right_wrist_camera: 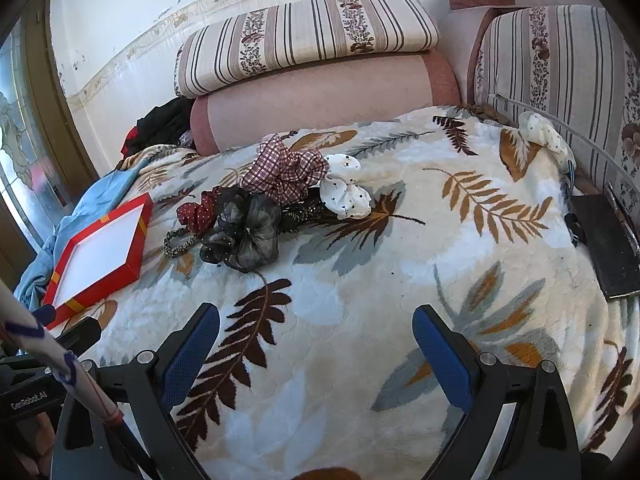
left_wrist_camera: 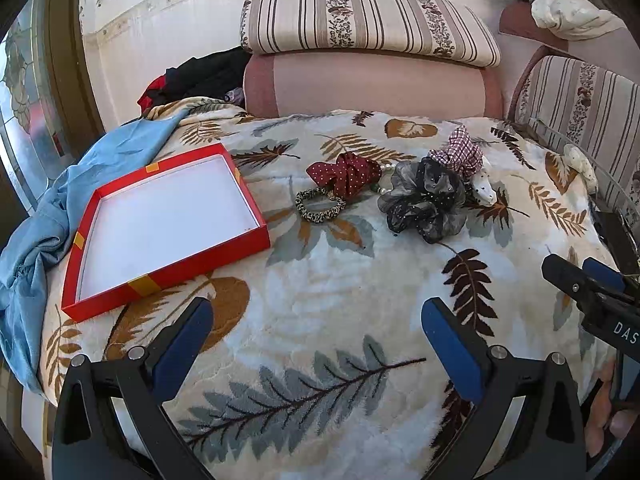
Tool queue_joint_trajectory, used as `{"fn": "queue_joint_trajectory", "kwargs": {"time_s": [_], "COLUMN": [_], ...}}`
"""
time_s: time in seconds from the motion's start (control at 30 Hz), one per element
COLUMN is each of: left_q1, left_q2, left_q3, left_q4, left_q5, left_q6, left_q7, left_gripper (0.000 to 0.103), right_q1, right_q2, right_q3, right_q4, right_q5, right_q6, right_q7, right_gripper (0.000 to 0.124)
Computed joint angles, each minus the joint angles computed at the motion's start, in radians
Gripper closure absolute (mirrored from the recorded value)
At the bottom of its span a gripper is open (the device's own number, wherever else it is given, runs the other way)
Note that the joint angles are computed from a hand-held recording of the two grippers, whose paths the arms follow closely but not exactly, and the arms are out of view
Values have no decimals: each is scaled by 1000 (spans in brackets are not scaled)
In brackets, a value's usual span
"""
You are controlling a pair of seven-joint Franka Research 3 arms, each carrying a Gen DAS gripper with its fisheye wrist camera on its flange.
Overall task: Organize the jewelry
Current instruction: 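Move both grippers toward the pile of hair accessories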
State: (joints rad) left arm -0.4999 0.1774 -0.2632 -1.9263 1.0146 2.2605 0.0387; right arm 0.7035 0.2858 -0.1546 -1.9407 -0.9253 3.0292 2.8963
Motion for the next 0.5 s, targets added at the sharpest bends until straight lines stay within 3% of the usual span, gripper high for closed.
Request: {"fn": "queue_joint_trajectory", "kwargs": {"time_s": [0.3,0.5], "left_q1": [8,22], "left_q2": [12,28], "left_q3": [9,19], "left_q4": [2,23], "left_q5": [4,-19], "left_q6": [37,71], "left_q7": [-4,24], "left_gripper": [0,0], "right_q1": [-9,12], "right_q2": [11,20], "right_q3": [9,-22], "right_q4": [3,-3], "right_q5": [76,141], "right_q6": [3,20], "right_q7": [-67,-98], "right_gripper": [25,25]}}
